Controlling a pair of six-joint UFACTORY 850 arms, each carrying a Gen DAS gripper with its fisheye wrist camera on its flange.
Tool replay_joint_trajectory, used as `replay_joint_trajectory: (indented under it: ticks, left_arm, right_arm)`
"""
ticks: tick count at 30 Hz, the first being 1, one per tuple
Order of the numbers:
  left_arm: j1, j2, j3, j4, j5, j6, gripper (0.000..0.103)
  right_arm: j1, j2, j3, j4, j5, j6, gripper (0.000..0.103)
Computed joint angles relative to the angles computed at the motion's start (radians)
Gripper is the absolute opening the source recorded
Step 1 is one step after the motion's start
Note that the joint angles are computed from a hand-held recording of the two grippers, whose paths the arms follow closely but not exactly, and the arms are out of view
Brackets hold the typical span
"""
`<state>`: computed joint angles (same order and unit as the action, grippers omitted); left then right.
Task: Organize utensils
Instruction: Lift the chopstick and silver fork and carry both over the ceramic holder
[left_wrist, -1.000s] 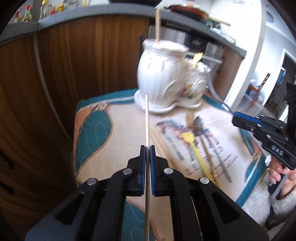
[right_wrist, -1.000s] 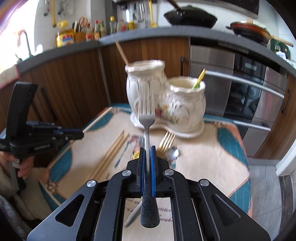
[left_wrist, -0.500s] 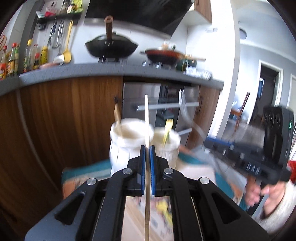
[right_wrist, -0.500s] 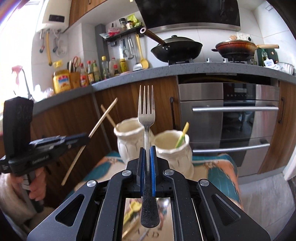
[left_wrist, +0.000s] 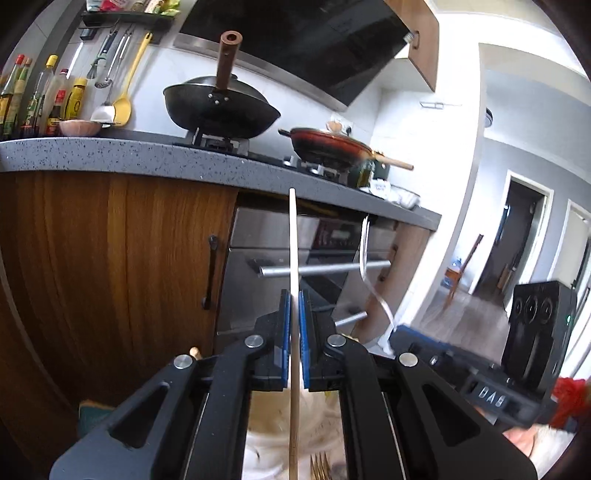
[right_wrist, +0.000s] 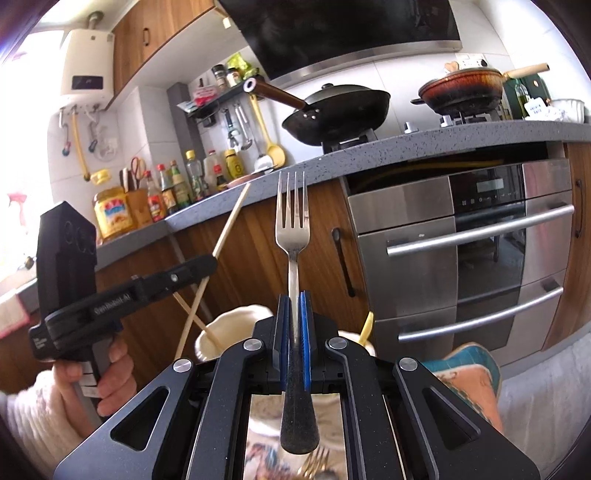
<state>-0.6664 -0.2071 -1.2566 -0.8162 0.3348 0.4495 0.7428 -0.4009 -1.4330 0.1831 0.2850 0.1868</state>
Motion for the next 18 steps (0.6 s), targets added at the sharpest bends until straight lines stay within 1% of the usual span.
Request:
replay_joint_trajectory:
  ticks: [3,7,11,16,18]
  left_arm:
    - [0.004,-0.034,-0.037,-0.032,0.014,0.046,0.004]
    - [-0.004,-0.068,-0.072,-0.082,0.051,0.129,0.004]
    - [-0.010,-0.083,-0.082,-0.076,0.073,0.132,0.004]
    - [-0.022,-0.096,-0.076,-0.106,0.104,0.181,0.004]
    - [-0.026,-0.093,-0.065,-0.111,0.112,0.192,0.004]
  right_arm:
    - [-0.007,-0.038,-0.039,0.016,0.009,0.011,0.007]
    - [-0.015,-0.069,-0.064,0.014,0.034,0.045,0.007]
    - [-0.020,-0.093,-0.085,0.003,0.048,0.069,0.007]
    - [-0.019,-0.118,-0.097,0.062,0.063,0.018,0.007]
    - [-0.014,-0.126,-0.098,0.112,0.078,-0.038,0.007]
